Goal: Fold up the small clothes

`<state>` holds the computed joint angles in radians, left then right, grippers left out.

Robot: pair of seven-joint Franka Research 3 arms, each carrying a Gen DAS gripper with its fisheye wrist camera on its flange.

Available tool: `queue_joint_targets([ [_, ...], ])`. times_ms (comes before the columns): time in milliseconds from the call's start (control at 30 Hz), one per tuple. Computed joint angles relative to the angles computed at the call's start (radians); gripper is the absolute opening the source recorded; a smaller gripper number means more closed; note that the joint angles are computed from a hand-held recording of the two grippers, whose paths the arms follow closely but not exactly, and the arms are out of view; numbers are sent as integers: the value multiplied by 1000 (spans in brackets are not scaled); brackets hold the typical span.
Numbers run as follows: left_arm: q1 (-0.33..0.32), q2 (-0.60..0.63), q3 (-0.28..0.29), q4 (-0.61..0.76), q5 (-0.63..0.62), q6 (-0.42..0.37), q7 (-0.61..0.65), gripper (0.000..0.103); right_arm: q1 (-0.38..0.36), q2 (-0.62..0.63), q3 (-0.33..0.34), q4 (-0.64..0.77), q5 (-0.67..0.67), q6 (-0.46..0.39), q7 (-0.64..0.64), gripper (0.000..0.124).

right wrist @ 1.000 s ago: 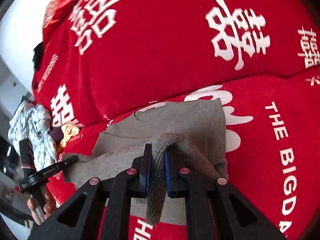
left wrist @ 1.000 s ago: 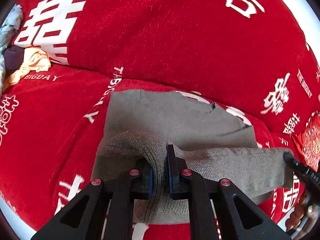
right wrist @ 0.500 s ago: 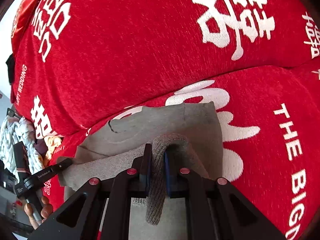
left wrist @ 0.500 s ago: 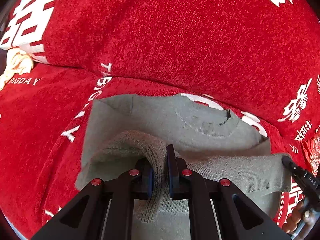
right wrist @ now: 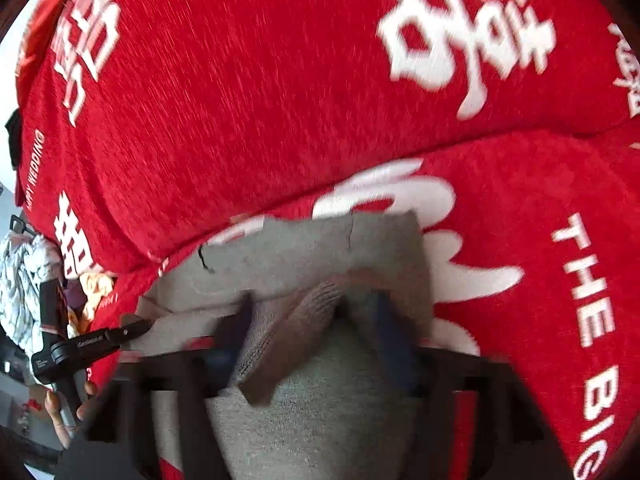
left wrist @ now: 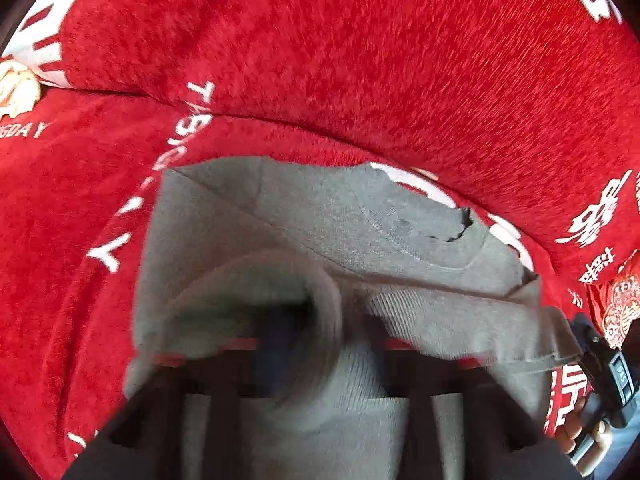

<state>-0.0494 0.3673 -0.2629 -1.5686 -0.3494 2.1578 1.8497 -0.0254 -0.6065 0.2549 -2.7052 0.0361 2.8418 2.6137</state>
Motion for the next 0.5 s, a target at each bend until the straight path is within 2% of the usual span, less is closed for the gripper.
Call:
queue_joint_targets([
  [33,4,-38,8,-49,-22,54,11,103,5,-24,-1,-11,1,-3,-1,77],
  [67,16,-87,6,-116,-54,138,28,103,11,-35,-4,-15,4,-10,-5,77],
  [100,13,-112,17,-149,-86,168,56,103,21,-52,-7,-19,5,-28,-13,77],
  [133,45,-125,-4,-153,-122,142,90,103,30,-67,-4,-21,0,-53,-25,77],
  [200,59,-153,2,-178,-183,129,144,103,49,-83,5,-12,-28,-113,-70,77],
  [267,57,-212,17,-253,-204,174,226,103,69,-86,11,2,-59,-160,-122,77],
  [333,44,-269,29,-338,-206,215,363,103,105,-79,2,13,-81,-181,-195,77],
  [400,23,-296,42,-381,-186,208,477,103,167,-37,-40,32,-65,-179,-297,77],
  [433,13,-302,45,-394,-181,179,544,103,196,-13,-63,42,-48,-176,-348,77],
  [500,-13,-297,48,-399,-163,167,597,103,245,59,-107,79,-15,-179,-471,77],
])
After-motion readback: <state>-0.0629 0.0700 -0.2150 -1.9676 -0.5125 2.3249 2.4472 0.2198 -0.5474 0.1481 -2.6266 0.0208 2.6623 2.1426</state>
